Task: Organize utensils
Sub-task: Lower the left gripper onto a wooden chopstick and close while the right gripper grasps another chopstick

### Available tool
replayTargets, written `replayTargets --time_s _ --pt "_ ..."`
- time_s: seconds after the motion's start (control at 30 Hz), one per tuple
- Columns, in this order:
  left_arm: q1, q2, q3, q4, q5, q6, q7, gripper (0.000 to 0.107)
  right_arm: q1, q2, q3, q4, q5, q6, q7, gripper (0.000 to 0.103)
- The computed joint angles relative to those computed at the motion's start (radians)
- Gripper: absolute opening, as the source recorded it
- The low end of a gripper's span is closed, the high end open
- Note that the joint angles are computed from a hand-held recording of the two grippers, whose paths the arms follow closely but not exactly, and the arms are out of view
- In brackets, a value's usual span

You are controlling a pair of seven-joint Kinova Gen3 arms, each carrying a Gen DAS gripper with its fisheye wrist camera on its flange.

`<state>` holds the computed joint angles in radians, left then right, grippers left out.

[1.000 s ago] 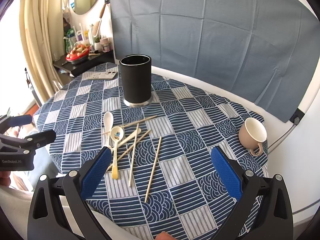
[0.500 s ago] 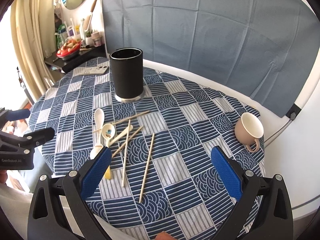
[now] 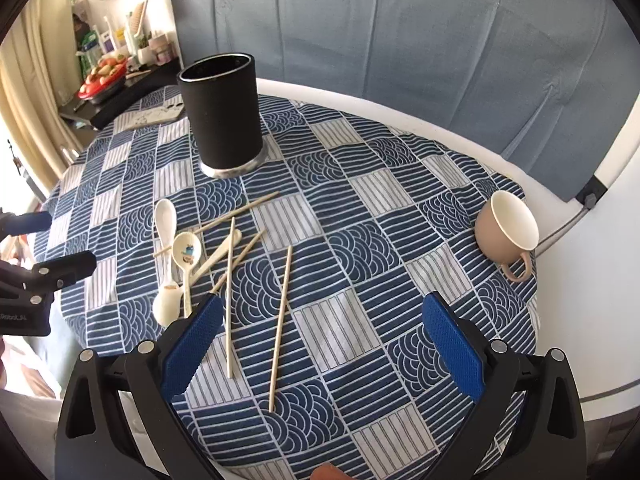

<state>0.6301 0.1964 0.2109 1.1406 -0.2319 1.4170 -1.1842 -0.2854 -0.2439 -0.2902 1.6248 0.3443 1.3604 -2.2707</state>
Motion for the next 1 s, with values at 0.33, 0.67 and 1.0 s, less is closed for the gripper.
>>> replayTargets --time_s 0.33,0.67,1.0 --pt "-0.039 0.142 -0.033 -0.137 0.067 0.05 -0.13 0.097 -0.008 0.094 0.049 0.01 -0.028 0.013 -0.028 0.095" --pt "-0.023 0.299 -0.068 -0.286 0.08 0.1 -0.299 0.097 -0.02 0.161 0.106 0.024 -0.047 0.012 -0.047 0.095" --pt "-0.011 0.437 -0.1 -0.435 0.122 0.178 -0.394 0.097 -0.013 0.219 0.148 0.038 -0.104 0.001 -0.013 0.095"
